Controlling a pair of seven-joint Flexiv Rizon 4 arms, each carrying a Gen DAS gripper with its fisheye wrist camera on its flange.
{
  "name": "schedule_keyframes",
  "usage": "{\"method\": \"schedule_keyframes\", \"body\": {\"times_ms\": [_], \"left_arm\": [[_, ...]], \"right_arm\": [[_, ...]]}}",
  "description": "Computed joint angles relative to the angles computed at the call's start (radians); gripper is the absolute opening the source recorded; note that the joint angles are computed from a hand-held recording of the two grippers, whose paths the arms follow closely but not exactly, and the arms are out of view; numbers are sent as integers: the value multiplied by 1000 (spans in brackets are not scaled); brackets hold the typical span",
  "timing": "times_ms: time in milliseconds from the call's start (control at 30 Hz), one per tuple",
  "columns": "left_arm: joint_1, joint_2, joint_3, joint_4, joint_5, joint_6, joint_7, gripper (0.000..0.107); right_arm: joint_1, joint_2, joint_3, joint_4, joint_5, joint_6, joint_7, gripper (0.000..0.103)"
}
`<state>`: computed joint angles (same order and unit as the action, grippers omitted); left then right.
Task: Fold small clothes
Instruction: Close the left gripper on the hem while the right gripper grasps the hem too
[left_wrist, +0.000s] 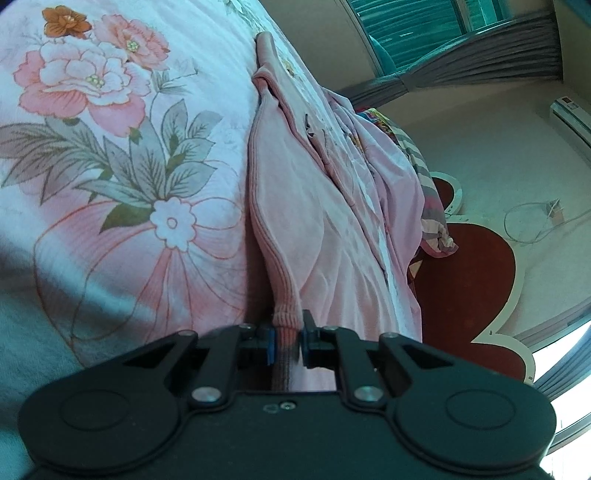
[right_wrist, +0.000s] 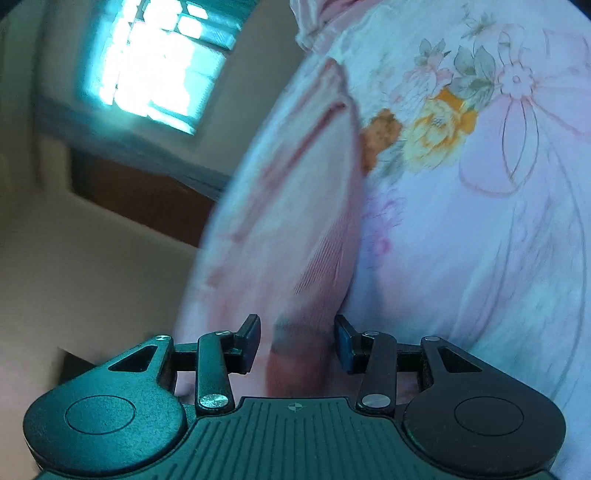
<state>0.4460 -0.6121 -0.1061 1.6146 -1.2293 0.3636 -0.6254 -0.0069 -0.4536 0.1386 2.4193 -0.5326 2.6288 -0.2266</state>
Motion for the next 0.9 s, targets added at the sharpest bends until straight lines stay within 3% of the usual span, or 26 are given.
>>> {"method": "schedule_keyframes", "body": {"times_ms": [67, 133, 367, 500, 633, 700, 767, 900], "left_arm": [[3, -5, 0, -7, 5, -6, -1, 12], [6, -9, 0, -10, 7, -13, -4, 12], [7, -8, 0, -14, 14, -15, -14, 12], [6, -8, -1, -17, 18, -15, -17, 12], [5, -11, -2, -23, 22, -18, -26, 12], [7, -17, -3, -33, 28, -26, -31, 12], [9, -24, -5, -45, 38, -34, -40, 12], [12, -48, -11, -90, 74, -56, -55, 12]], "right_arm": [[24, -17, 18, 19, 80, 108, -43, 44], [49, -21, 23, 40, 158, 142, -45, 44], [107, 41, -4, 81, 308, 32, -62, 44], [20, 104, -19, 58, 89, -192, -7, 44], [-90, 75, -8, 16, -151, -206, 58, 44], [-104, 51, -15, -12, -192, -203, 55, 38], [-115, 50, -20, -12, -214, -213, 52, 21], [-141, 21, -21, -12, -257, -156, 42, 19]]}}
